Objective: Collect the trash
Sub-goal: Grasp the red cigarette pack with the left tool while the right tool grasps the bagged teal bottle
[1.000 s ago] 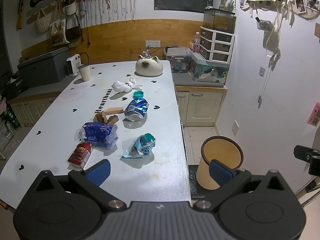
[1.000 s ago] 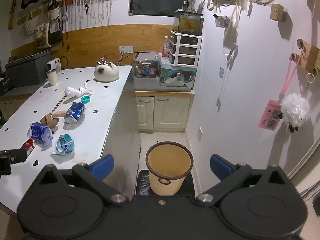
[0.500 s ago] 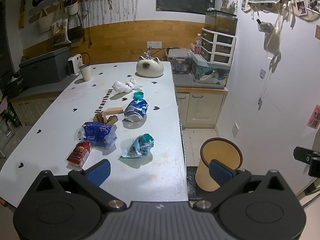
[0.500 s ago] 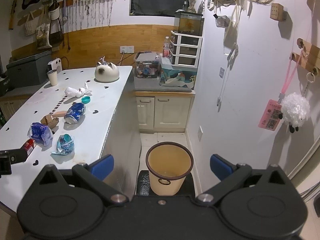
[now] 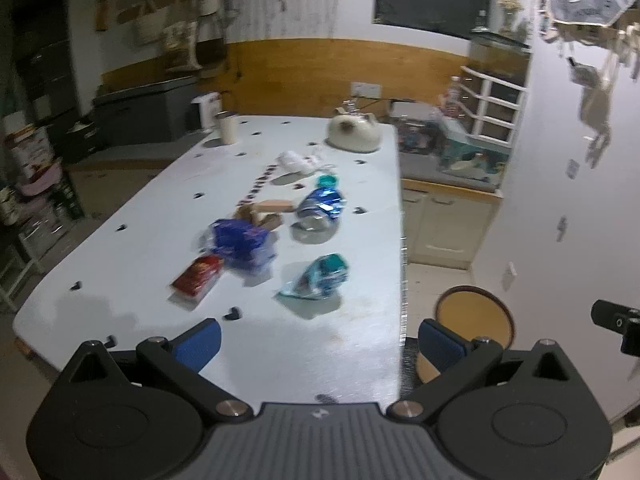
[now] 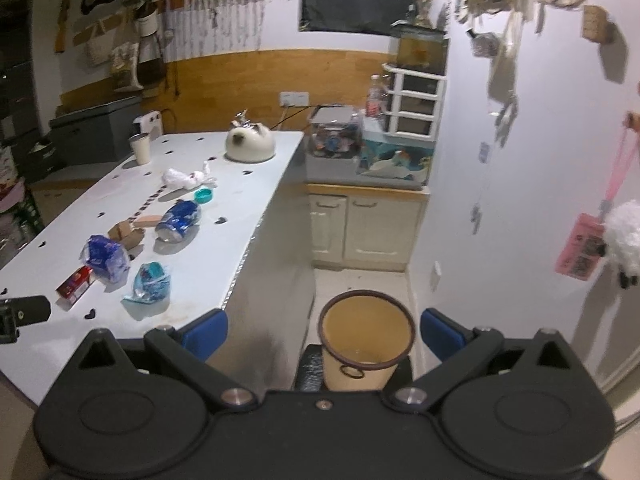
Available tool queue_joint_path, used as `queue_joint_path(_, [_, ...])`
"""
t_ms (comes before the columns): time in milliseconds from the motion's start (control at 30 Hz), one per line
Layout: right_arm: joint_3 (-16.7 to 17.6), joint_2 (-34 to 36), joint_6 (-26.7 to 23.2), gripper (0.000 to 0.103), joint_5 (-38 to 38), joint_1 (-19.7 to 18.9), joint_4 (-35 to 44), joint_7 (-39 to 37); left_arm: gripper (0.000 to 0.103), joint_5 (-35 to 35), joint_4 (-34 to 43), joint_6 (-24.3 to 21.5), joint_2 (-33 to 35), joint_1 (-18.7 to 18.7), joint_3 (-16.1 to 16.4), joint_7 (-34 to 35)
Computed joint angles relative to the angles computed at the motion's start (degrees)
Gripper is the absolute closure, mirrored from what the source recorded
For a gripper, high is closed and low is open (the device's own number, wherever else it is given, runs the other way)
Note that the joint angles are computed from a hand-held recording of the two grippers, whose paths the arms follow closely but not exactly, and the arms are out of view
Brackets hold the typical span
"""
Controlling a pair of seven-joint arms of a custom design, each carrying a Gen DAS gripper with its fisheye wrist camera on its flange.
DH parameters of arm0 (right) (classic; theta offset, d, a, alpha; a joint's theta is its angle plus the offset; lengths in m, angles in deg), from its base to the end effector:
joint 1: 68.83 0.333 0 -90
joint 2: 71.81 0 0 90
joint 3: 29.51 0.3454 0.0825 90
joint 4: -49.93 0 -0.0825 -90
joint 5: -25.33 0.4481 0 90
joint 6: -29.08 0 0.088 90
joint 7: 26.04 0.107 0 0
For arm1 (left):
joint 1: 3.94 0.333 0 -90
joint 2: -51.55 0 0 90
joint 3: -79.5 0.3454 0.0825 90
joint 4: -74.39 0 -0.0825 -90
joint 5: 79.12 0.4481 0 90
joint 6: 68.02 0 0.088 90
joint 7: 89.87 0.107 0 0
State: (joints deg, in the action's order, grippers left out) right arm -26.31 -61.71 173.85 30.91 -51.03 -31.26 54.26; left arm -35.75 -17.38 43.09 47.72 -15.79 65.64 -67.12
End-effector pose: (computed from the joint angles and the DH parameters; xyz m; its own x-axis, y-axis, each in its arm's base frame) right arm 0.6834 0.2564 0.7381 0.4473 -0.8939 0.0292 -0.5187 -0.2859 -0.8057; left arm 0.5827 -0.2354 0.7360 0.5550 -0.8319 -0.0030 -0.5463 -0.3617 -0.7555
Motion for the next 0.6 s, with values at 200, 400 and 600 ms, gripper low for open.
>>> queue_joint_path(200, [1.05, 3.74, -2.5, 0.0, 2.3, 0.58, 4.48, -3.42, 0.0, -1.32, -3.11, -1.97, -2.89, 1.66, 0.87, -1.47])
queue_joint_path(400, [1.61, 8.55, -3.67, 0.0, 2.47, 3.15, 9.78, -2.82, 0.0, -4.8, -8.45, 2.13, -6.85, 5.38, 3.43, 2.61])
queue_joint_path(600, [0.31, 15.81, -3.0, 0.0, -1.41, 8.12, 18.15, 3.06, 0.0, -9.72, -11.79, 10.47, -8.32, 10.31, 7.37, 14.06])
